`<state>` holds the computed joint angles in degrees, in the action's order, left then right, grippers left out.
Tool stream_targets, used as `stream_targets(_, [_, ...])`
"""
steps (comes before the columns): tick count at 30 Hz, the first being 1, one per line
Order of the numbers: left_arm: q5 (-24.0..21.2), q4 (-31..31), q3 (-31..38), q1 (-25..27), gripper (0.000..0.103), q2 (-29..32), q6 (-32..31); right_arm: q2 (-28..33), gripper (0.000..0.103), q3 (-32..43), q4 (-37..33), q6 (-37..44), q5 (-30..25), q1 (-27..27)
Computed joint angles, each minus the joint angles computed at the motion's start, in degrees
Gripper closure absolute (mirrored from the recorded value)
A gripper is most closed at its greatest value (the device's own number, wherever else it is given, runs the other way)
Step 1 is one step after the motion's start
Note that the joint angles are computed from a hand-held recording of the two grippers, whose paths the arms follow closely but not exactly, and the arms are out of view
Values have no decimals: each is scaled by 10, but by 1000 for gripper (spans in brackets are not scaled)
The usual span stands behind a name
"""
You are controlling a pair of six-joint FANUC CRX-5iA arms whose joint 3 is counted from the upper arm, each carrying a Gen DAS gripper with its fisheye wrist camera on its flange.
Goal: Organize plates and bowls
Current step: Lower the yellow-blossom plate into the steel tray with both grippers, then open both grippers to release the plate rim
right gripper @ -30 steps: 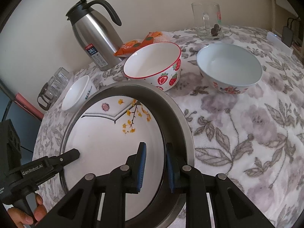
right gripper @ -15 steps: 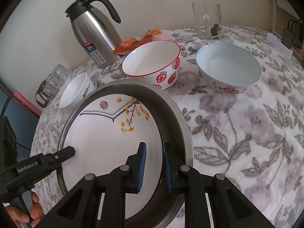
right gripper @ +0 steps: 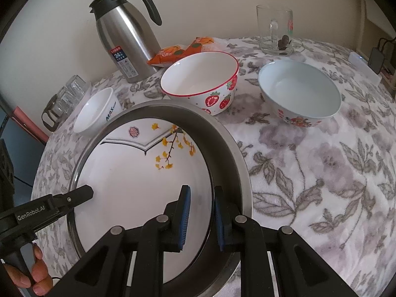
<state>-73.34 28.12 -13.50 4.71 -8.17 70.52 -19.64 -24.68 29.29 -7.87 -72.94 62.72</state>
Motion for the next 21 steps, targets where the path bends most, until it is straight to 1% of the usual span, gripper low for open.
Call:
stream_targets(7, [8,9,-4,2,84,4,-4,3,83,1,1,-1,-2,1])
stream_targets(11, [-3,-5,7,-2,84,9,2,3,80,4,-3,5,-1,-2])
stream_targets(12, [-8,-11,11,-3,82,10,5,6,80,7,-6,9,-4,-3])
stream_targets(16, [-11,-9,13,-7,66,8,-1,12,80,16,-11,20,-13,-4])
stream_targets(19, [14,-10,10,-12,59,-10,-15,17,80,23,2,23,-34,2])
stream_targets(20, [19,-7,9,-12,58,-15,-20,18,76,25,6,23,-40,4])
stream_targets(21, [22,-2,8,-11,57,-18,-26,19,75,27,10,22,-50,7])
